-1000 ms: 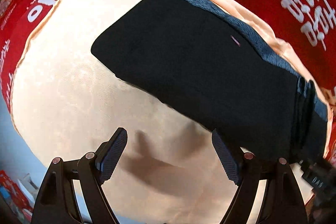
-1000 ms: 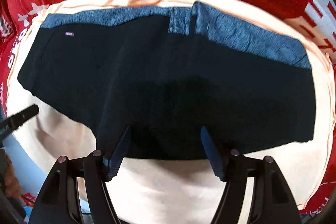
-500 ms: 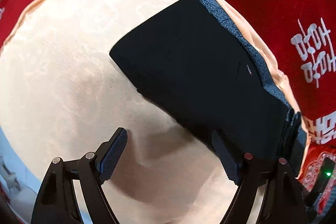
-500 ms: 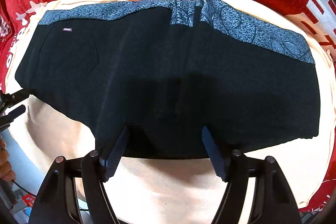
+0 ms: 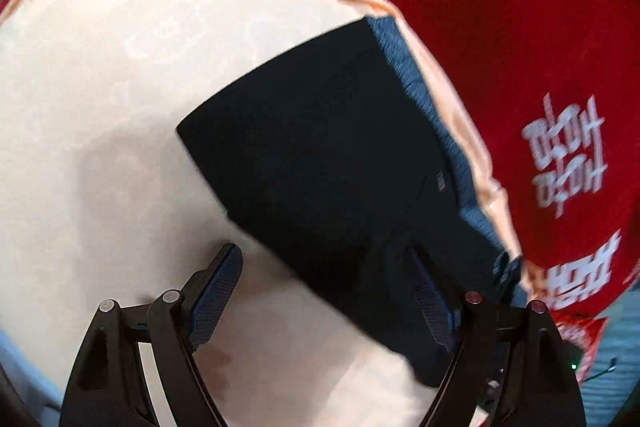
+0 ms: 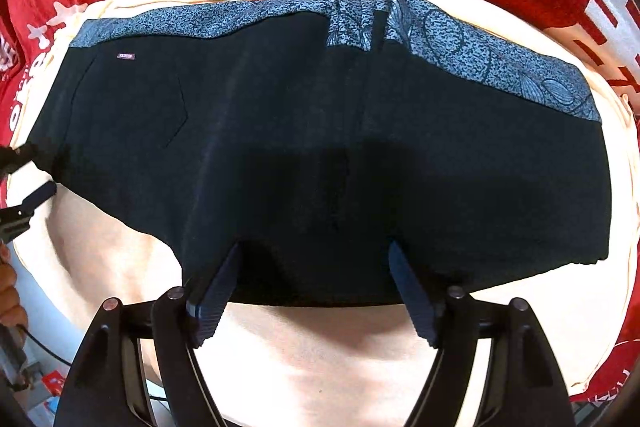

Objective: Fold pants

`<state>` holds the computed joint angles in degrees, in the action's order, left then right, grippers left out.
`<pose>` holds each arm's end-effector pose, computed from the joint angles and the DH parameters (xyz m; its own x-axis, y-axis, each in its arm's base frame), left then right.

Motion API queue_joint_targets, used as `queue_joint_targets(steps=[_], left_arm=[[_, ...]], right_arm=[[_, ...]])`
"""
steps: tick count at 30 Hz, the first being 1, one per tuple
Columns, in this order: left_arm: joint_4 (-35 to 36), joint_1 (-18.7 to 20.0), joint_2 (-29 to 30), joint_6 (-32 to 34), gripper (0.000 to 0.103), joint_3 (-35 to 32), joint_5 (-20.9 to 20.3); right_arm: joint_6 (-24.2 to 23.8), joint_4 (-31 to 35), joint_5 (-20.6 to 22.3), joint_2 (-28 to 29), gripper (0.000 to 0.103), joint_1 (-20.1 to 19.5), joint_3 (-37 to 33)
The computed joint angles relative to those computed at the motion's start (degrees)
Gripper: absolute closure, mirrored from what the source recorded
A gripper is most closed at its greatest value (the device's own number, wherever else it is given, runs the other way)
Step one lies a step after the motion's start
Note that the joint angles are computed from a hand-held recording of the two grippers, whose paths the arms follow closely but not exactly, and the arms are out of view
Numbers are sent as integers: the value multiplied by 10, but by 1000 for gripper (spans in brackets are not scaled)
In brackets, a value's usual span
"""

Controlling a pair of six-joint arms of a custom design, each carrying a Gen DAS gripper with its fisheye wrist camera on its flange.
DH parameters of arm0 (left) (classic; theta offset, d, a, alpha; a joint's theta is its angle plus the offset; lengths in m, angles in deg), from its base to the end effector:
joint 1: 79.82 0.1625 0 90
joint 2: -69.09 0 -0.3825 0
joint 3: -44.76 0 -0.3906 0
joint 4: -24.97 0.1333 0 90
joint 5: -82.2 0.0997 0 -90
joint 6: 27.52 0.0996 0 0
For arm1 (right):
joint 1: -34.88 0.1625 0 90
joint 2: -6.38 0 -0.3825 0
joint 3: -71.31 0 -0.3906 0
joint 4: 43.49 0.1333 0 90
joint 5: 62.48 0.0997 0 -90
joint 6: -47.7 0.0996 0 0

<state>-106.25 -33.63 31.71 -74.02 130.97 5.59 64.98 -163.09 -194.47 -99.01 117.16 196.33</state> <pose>-0.3351 -0.5752 -0.0086 -0.9664 -0.0400 -0.2541 -0.0215 0.9969 -0.0753 0.0154 -0.3829 0.3444 -0.6491 0.4948 0.5777 0.3405 0.8682 -0.3610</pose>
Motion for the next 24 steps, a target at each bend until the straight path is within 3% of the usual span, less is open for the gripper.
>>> queue_joint_targets(steps=[6,9,16,21,24], left_arm=[[-98,14,-1,3,19,31,-27],[-134,16,1,-3,9,39,-36],[-127,-9,13,41,8,15,-19],[-80,7,35,0,8,-12,-15],[-40,-2,46,-4,9,-35,5]], right_arm=[[0,1,0,0,24,1,-1],[-1,0,0,0,24,2,0],[-7,8,5,-6,24,1,-2],[-8,22,3,-3,25,5,-16],[-13,25,-20,0,25,30,-29]])
